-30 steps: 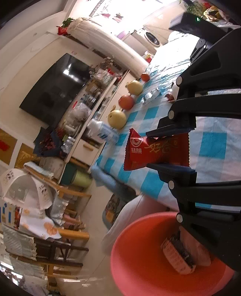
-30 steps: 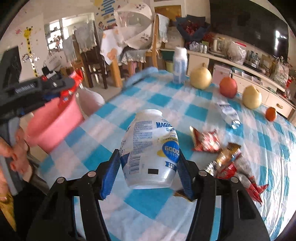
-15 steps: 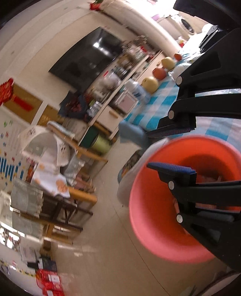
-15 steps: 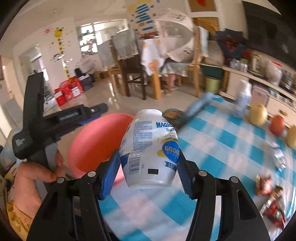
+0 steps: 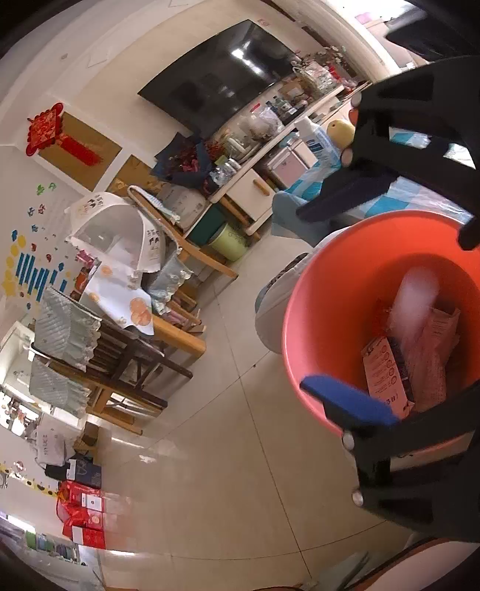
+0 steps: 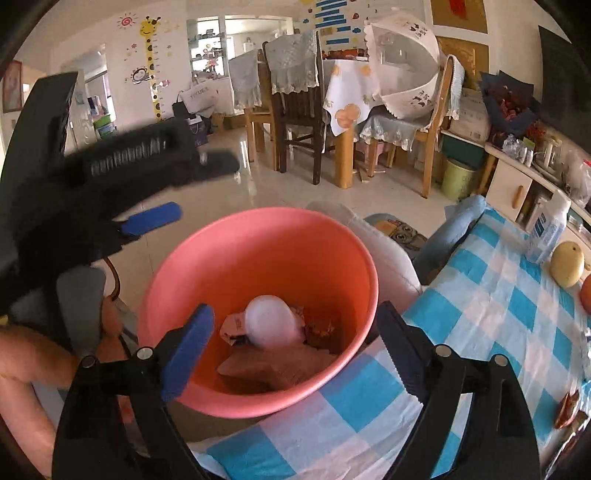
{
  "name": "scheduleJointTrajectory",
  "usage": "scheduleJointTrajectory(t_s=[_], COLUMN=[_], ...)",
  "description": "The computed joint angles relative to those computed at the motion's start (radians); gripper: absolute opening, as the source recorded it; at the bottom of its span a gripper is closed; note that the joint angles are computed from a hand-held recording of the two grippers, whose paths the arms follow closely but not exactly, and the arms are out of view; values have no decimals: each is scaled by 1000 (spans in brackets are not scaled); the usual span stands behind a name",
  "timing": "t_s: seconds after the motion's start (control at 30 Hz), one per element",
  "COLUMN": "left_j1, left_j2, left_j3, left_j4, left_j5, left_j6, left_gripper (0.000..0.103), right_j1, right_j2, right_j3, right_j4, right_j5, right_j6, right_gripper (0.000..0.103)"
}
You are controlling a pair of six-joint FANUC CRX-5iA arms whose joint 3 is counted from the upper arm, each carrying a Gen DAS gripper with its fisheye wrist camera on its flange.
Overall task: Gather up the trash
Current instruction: 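Carry the red packet and white bottle to the pink basin and open both tools, then move both tools back over the table toward the remaining wrappers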
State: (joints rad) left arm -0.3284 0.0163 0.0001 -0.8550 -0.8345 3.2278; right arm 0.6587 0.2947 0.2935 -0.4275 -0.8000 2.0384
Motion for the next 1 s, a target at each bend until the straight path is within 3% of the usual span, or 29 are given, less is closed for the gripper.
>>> scheduleJointTrajectory(t_s=[0.1,0.27,0.47,0.63,0.77,1.0], left_j1=[-18,-35,-107,-135,-115,-69], left_j2=[13,28,52,72,85,117], left_j3=[13,22,43,59,63,94], left_j4=[-23,-60,-183,-229,-166,49], left_j5=[-20,10,7,56,145,196], left_j6=[10,23,79,44,-40,-280], left_gripper=[91,93,94,95,95,95], right_j1=[8,-5,-32,-43,-34,-45], right_j2=[-24,-63,-117,-168,-206,-258], right_j3=[-62,-142,-229,-300,-380,-473], right_j4=[66,133,185,251,379,484], right_j5=[54,105,185,233,288,335], right_j6=[-43,-97,-134,-182,-262,-351], right_gripper=[90,90,95,98,98,98])
